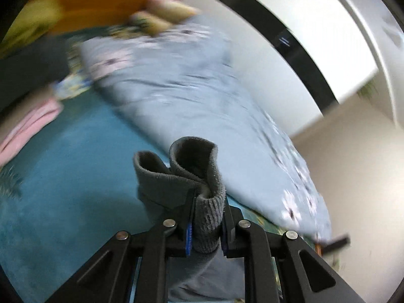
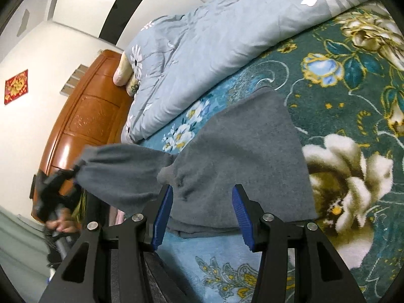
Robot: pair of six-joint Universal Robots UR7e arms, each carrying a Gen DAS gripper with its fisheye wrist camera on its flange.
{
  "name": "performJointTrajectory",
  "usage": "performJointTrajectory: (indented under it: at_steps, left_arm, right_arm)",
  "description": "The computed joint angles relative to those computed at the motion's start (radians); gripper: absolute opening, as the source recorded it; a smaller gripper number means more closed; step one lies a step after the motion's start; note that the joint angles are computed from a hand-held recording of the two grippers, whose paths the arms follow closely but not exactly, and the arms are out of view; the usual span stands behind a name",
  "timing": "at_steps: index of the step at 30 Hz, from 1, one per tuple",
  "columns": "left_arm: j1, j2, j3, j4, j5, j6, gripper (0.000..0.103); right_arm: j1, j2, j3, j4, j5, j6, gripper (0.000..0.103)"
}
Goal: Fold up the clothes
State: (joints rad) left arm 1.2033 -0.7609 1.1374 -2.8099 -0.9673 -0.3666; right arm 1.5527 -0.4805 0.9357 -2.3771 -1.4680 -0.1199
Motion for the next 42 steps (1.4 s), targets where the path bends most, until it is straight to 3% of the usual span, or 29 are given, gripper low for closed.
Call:
performJointTrajectory:
  at_steps: [6,11,15,20,22,25,28,29,33,36,40,42]
  left_arm:
    - [-0.076,0.207,-0.234,0.230,0.013,0.073,0.017]
    - [-0.076,0.396,-0.455,0.507,-0.007,0.010,0.017]
    - [-0.091,0.499,-0.559,0.666,0.043,-0.009,0.017]
    - [-0.090,0.547,-0.606,0.776,0.060,-0.007,0.025]
    - [-0.085,0.559,-0.624,0.803,0.043,-0.006,0.036]
    - [-0.074,0.533,-0.600,0.787,-0.059,-0.002,0.054]
    - [-0.065,0.455,-0.484,0.666,-0.182,-0.002,0.058]
    - [-0.068,0.423,-0.433,0.613,-0.178,0.005,0.059]
    - [-0.082,0.310,-0.240,0.401,0.033,-0.074,0.067]
    - [-0.072,0.276,-0.200,0.451,0.214,-0.265,0.067]
    - [-0.038,0.271,-0.214,0.576,0.199,-0.426,0.067]
    - [-0.037,0.293,-0.254,0.652,0.217,-0.440,0.067]
  right_arm:
    - [-0.033,-0.037,0.047,-0.051,0.018,0.040,0.050]
    - [-0.066,-0.081,0.107,-0.100,0.024,0.075,0.050]
    - [-0.081,-0.096,0.130,-0.114,0.009,0.093,0.050]
    - [-0.091,-0.093,0.132,-0.119,0.005,0.121,0.050]
    - [-0.088,-0.089,0.128,-0.119,-0.001,0.117,0.050]
    - [-0.085,-0.082,0.116,-0.109,-0.002,0.109,0.050]
    - [-0.082,-0.075,0.104,-0.102,-0.004,0.104,0.050]
    - [-0.080,-0.073,0.099,-0.102,-0.005,0.102,0.050]
    - [-0.066,-0.061,0.071,-0.100,-0.005,0.075,0.050]
    - [-0.048,-0.025,0.007,-0.035,0.010,0.026,0.050]
    - [-0.010,0.074,-0.158,0.109,-0.043,-0.056,0.050]
    - [0.008,0.124,-0.240,0.164,-0.094,-0.090,0.050]
